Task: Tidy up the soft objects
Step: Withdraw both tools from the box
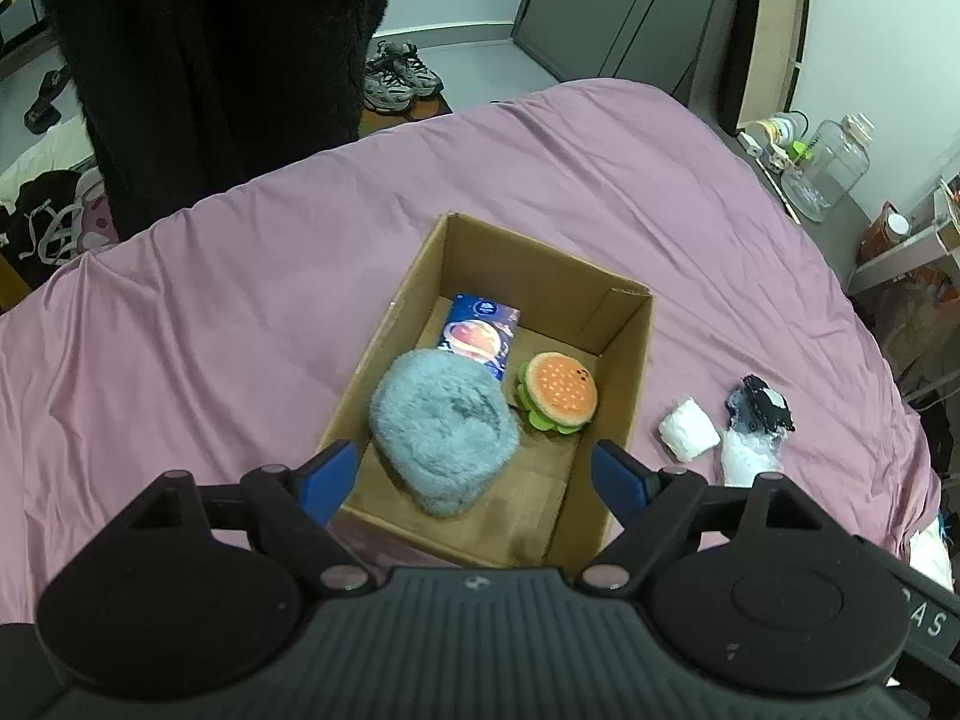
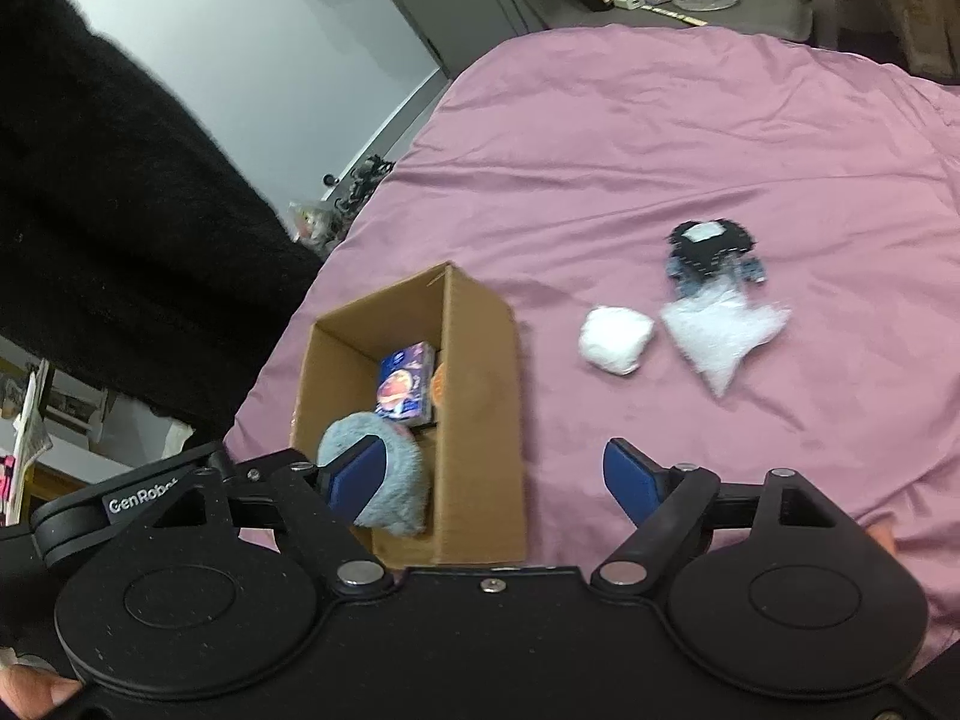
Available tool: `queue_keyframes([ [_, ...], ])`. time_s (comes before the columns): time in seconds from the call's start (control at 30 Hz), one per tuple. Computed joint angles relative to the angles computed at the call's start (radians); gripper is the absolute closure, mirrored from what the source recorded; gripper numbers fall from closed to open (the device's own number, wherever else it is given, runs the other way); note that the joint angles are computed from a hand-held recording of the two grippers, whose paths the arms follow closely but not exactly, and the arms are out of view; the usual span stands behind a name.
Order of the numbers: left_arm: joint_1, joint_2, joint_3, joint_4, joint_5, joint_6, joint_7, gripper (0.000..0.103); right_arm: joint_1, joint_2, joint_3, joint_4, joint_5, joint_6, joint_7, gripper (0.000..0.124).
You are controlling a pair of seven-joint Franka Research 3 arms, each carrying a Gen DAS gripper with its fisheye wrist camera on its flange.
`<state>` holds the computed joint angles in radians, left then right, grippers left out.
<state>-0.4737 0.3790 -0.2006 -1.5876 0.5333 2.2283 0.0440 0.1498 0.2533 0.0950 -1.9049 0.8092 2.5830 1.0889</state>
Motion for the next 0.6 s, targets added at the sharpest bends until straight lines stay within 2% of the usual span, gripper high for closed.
queue_keyframes([
  [0.3,-0.047,0.072,0.005,0.127,0.032,-0.070,0.032,0.019,-0.054,0.005,-0.021,-0.004,0.059,0.018,-0.066,0.044],
  [0.6,-0.106,0.216,0.032,0.346,0.027,-0.130,0.111,0.019,-0.097,0.050,-0.033,0.027,0.049,0.018,-0.063,0.044],
])
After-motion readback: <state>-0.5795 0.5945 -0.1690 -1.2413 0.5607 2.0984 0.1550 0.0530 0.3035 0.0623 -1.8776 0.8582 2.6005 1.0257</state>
